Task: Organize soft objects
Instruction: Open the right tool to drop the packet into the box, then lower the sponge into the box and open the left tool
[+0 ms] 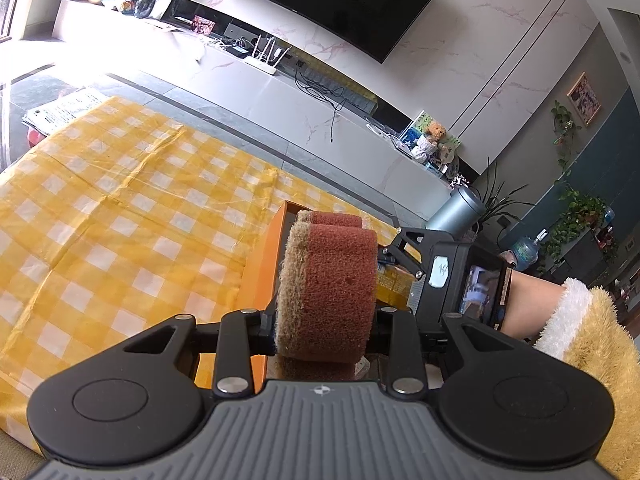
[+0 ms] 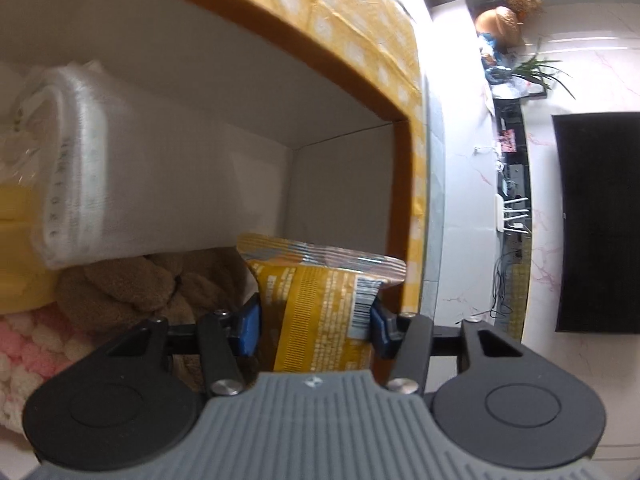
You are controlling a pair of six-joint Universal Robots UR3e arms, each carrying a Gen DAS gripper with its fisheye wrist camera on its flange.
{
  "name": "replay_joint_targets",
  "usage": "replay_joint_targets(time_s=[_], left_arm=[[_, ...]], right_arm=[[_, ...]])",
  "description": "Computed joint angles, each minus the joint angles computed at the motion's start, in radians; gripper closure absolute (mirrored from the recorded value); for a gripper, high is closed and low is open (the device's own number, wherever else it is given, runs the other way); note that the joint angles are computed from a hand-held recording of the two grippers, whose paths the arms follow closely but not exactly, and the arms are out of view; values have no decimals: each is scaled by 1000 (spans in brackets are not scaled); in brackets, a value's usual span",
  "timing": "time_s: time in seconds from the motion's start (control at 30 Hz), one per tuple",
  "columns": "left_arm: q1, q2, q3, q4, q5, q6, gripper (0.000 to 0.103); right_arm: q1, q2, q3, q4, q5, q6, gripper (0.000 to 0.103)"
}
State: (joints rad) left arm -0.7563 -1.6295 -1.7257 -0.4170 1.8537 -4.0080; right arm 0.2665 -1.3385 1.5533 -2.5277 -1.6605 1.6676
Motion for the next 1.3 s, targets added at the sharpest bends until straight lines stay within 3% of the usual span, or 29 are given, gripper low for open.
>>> replay_joint_targets(time_s=[0.1,0.2,0.3,0.33,0.4,0.57,0.73,0.87,1.0,1.13,1.3], left_arm=[[0,1,-1,2,1,2,66],[-1,2,-2,4,1,2,66],[0,2,-3,4,0,1,66],[-1,3,-3,4,0,1,66],[-3,7,-5,7,1,4,66],[-19,3,12,-2,17,5,66],[-38,-9,38,-13,40,6,66],[-54,-23,63,-21,62,12,66],[-66,-43,82,-15,75,26,66],[-73,-73,105,-2,78,43,66],[-81,-116,125,44,83,84,66]], right_arm=[[15,24,66,-149,-35,1,44],[10,30,48,-145,-18,73,35],[8,20,94,-236,-14,43,7],[5,18,124,-303,-11,21,4],[-7,-2,140,-330,7,27,4],[-63,-90,176,-372,87,172,3],[-95,-176,267,-466,97,287,3],[-122,-244,278,-376,128,339,3],[-137,-326,364,-409,143,391,3],[-141,-402,418,-423,106,564,3],[-211,-487,469,-415,132,839,3]])
